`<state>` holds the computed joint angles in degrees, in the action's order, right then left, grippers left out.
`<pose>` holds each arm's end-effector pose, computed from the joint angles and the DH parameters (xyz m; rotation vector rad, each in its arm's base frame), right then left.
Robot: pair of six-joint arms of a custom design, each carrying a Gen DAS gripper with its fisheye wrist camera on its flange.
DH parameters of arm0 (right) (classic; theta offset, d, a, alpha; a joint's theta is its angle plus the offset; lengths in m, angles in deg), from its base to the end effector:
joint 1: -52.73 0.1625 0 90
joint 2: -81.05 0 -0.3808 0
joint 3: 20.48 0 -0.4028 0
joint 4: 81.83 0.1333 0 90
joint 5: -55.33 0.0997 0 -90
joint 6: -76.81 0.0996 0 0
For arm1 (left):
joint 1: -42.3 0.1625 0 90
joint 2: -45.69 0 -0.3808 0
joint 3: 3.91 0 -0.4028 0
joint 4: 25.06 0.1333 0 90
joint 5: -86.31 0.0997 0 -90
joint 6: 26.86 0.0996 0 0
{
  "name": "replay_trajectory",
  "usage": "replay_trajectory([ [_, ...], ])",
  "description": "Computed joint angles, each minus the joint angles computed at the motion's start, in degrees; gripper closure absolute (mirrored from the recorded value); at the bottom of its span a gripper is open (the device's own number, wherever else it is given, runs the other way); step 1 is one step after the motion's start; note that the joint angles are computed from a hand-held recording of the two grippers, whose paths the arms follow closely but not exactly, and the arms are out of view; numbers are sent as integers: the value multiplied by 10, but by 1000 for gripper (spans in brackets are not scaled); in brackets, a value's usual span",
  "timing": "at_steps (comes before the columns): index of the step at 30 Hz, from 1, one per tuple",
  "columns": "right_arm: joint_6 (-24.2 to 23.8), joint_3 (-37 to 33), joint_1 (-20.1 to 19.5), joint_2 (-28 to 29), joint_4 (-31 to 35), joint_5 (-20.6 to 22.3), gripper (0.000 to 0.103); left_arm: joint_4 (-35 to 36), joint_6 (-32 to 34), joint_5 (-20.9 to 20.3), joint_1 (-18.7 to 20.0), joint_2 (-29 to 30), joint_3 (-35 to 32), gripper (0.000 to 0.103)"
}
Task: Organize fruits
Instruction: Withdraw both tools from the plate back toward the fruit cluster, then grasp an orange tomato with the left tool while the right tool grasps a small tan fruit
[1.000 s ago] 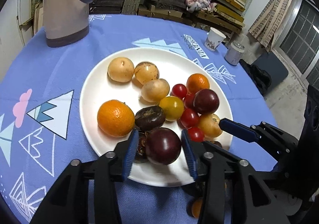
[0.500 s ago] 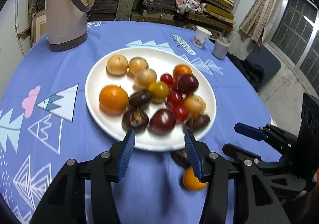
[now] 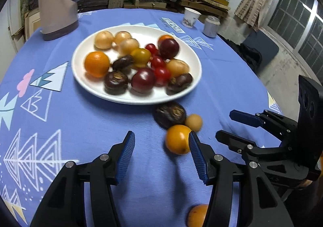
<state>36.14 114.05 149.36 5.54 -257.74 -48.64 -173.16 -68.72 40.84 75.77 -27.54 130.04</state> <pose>0.1588 -0.4197 0.1447 1.0208 -2.5300 0.5256 -0.2243 -0.3918 0.1003 0.3426 2.4781 -0.7379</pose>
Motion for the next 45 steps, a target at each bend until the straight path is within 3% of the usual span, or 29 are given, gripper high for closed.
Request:
replay_trajectory([
  [9,-2,4,-12,-8,12,9,48,-22,23,-24,21,60,-30,48],
  [14,-4,3,-11,-6,10,7,48,-40,39,-49,43,63,-32,63],
  [17,-10,2,-4,3,1,-2,47,-52,52,-49,44,65,-30,65],
  [19,-17,3,5,21,-33,-23,40,-75,65,-48,46,70,-26,65],
  [21,-31,5,11,37,-63,-38,39,-89,78,-42,46,76,-25,64],
  [28,-32,3,11,40,-54,-36,39,-93,85,-35,45,85,-29,64],
  [33,-37,-9,20,55,-51,-41,39,-57,51,-16,32,53,-6,65],
  [38,-22,-36,35,88,-24,-54,49,-29,26,-6,26,16,18,65],
  [45,16,-62,45,118,-14,-74,59,-44,31,-1,24,14,27,63],
])
